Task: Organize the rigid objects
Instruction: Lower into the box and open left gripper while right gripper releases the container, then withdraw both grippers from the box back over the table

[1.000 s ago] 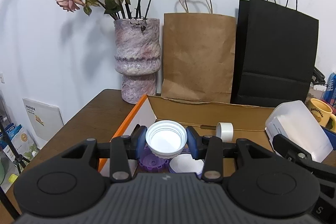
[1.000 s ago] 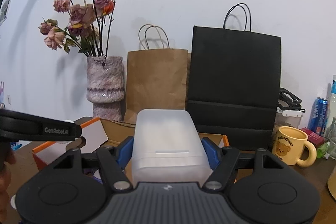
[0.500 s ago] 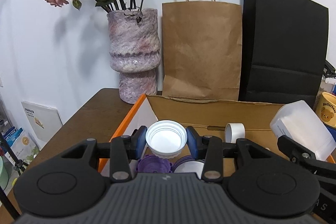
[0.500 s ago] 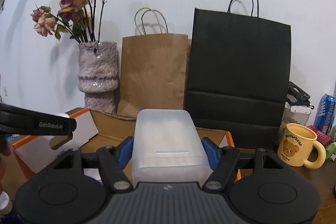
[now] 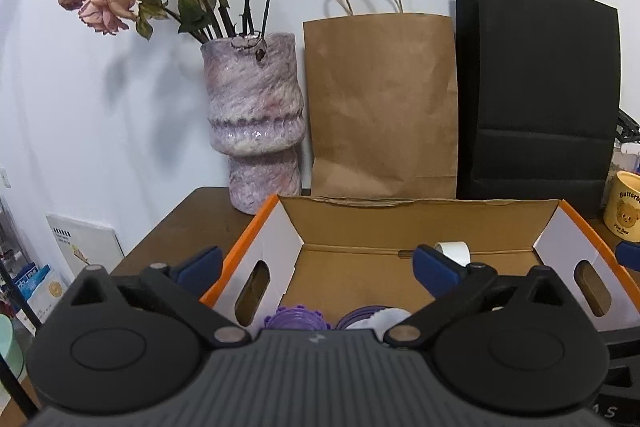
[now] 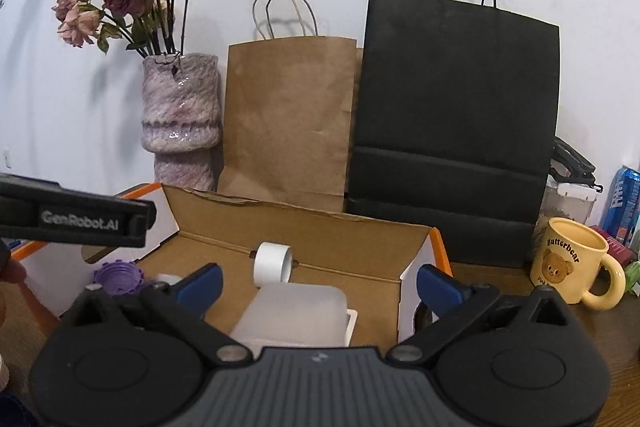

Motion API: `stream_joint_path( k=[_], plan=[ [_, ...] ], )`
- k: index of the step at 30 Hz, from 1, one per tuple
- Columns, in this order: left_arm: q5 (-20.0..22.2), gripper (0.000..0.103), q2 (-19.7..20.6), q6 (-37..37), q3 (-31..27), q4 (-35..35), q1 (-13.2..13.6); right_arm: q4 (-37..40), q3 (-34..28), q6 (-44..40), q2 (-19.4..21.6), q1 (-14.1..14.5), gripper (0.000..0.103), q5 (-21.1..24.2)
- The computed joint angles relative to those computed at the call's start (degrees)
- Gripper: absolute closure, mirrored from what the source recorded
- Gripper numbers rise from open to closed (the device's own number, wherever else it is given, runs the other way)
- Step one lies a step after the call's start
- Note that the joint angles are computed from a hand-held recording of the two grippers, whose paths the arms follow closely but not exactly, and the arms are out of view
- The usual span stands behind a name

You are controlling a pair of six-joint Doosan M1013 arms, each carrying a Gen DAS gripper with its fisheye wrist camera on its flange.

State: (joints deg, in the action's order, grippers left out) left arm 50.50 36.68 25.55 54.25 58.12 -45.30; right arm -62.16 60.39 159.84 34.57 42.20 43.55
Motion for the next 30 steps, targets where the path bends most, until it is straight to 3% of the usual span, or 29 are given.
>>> stream_joint_path(
  k=[20, 30],
  plan=[
    [-0.5, 0.0, -0.8, -1.6, 1.0, 0.7, -0.2, -2.2, 1.0, 3.4, -0.6, 0.2, 0.0, -0.2],
    [-1.9, 0.0, -3.4, -5.5, 5.0, 3.9, -0.8, -4.7, 3.4, 6.3, -2.2, 0.9, 0.0, -0.7]
  ],
)
